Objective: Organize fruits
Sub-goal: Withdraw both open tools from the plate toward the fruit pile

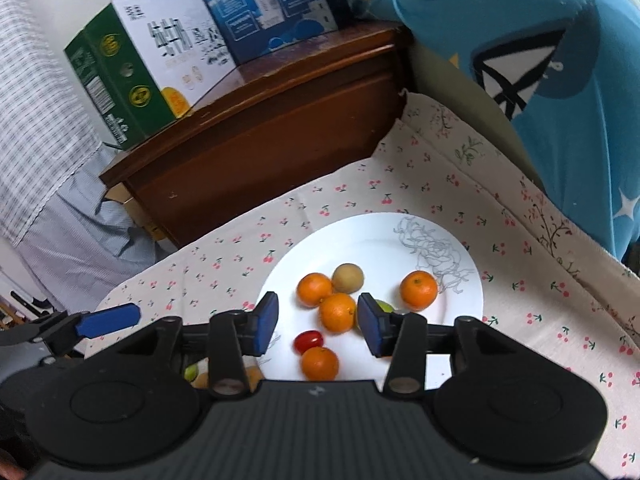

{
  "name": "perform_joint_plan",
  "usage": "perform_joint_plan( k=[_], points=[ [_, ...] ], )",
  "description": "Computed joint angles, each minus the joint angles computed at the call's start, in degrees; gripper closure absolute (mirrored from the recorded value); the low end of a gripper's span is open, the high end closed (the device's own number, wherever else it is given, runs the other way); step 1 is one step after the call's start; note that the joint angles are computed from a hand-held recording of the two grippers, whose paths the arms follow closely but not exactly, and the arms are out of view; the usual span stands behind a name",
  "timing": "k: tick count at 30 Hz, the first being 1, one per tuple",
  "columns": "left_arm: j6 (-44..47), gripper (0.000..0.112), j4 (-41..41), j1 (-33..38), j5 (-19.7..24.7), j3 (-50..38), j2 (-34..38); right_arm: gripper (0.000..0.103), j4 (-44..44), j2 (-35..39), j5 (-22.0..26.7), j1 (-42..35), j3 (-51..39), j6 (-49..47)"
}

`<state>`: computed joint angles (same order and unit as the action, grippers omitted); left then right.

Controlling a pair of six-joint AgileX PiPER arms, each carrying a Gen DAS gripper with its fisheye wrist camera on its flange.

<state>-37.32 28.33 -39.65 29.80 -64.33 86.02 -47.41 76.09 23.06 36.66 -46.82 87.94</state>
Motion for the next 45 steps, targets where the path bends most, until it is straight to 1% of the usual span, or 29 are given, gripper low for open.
perform_joint_plan(
  k=[3,6,10,14,19,26,32,36,38,42,45],
  points=[
    [1.6,0.020,-3.2,2.3,-0.1,2.2,-3.3,0.056,-2.4,-0.6,1.8,2.1,0.2,2.3],
    [2.4,0.019,-5.1,4.4,0.3,3.9,-6.0,0.056,-3.3,-1.2,2.4,3.8,0.8,3.5],
    [6.7,0.019,-10.3,7.4,1.0,5.5,-8.9,0.056,-5.0,-2.5,4.4,6.7,1.8,6.2],
    [6.7,0.019,-10.4,8.9,1.9,7.0,-10.5,0.056,-5.4,-3.6,5.4,9.3,2.9,7.9],
    [9.9,0.019,-12.5,10.6,2.4,8.3,-12.0,0.056,-6.2,-4.2,7.0,13.2,4.1,9.5],
    [10.3,0.019,-12.2,10.8,3.8,10.5,-12.4,0.056,-5.7,-2.5,6.4,16.8,5.5,10.1],
    [8.9,0.019,-10.5,9.4,4.2,11.4,-10.4,0.056,-4.8,0.8,3.9,16.8,5.4,7.4],
    [9.9,0.019,-12.2,9.9,2.5,11.8,-8.8,0.056,-6.2,3.1,3.2,16.6,5.3,8.3],
    [9.0,0.020,-11.7,10.1,1.8,11.8,-7.7,0.057,-7.5,4.4,2.5,16.2,5.2,9.1],
    [5.1,0.020,-9.0,10.1,-1.4,13.2,-6.8,0.057,-10.6,6.7,1.3,15.5,4.7,11.3],
    [4.5,0.020,-9.8,10.7,-3.4,13.5,-5.8,0.057,-12.3,8.2,1.0,15.4,4.2,12.2]
  ],
)
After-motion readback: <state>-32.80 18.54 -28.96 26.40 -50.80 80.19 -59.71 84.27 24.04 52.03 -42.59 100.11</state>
